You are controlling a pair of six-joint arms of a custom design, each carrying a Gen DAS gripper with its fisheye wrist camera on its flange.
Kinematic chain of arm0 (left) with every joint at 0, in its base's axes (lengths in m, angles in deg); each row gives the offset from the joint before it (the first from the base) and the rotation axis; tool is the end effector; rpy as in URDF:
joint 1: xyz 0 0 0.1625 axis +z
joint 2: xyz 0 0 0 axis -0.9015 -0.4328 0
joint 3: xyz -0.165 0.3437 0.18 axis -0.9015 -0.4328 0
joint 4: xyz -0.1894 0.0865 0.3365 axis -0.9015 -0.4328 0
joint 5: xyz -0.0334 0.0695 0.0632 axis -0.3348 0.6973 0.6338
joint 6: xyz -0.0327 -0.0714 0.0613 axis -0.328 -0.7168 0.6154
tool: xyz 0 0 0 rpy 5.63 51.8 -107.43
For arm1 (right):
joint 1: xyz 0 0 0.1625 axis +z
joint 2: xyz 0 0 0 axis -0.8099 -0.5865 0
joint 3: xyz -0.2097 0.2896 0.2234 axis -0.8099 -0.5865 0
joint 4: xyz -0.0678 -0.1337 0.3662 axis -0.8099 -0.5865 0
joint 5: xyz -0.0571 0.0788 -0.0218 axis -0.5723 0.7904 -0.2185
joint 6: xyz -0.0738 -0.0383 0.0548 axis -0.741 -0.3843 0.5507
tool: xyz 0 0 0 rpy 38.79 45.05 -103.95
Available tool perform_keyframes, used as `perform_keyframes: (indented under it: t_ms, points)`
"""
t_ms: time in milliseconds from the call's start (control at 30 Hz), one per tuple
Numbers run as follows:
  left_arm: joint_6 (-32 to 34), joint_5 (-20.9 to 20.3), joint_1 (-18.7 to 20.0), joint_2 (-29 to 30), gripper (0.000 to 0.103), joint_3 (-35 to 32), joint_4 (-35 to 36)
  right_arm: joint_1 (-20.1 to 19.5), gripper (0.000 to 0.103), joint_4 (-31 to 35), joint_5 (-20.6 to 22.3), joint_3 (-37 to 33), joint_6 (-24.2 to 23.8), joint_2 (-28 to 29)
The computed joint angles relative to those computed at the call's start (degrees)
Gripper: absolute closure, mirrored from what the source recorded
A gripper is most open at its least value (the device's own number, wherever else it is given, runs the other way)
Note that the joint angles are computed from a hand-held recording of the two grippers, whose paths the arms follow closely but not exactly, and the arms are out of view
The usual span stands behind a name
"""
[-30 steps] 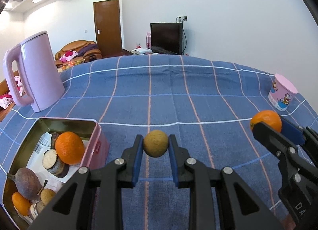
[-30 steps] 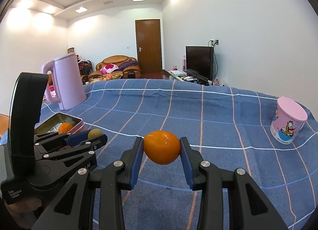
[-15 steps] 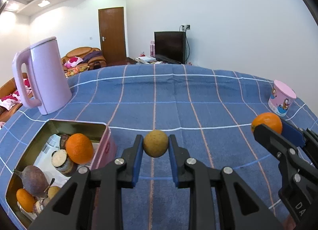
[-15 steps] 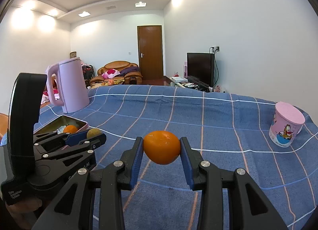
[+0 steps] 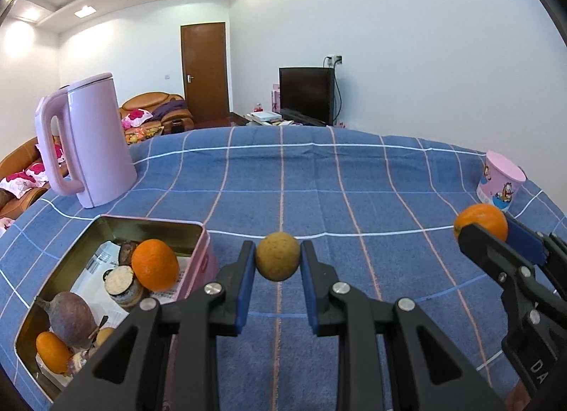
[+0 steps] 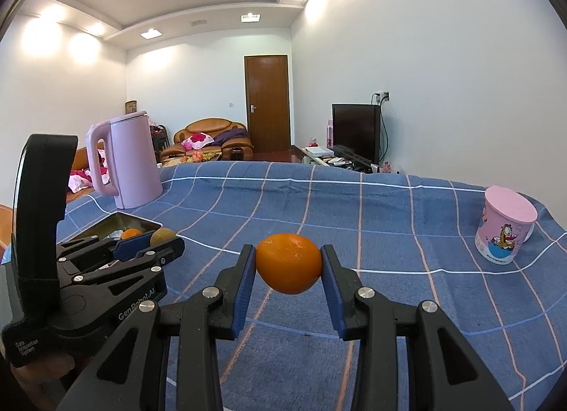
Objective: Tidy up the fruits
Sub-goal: 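Lift the small fruit with the left gripper while the right lifts the orange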
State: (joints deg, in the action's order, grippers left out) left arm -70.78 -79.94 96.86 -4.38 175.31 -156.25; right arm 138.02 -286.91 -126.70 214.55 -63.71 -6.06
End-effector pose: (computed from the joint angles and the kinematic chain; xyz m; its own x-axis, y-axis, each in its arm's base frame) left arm -0.1937 -0.3866 0.0137 -0.7150 0.0733 -0.6952 0.6231 0.5178 -0.5862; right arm 0.0916 -0.3609 0.1180 -0.7083 -0.1998 0.6770 -0.6925 0.3829 -0.6115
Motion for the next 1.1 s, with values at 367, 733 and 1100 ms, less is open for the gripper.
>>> perform_keyframes:
  t_ms: [367,733,1100]
  points:
    - [0.5,1.3,-1.0,0.7,0.076,1.3,-3.4,-0.2,0.064,-4.6,1.1,0.8,-1.1,2.1]
    - [2.2,3.3,-2.6,2.2,0.076,2.3,-7.9,-1.1,0.064,-8.2,3.0,1.5,-1.7,3.7]
    - [2.3,4.0,-3.6,2.6,0.076,3.7,-10.3,-1.5,0.064,-10.6,4.0,1.8,-2.1,5.1]
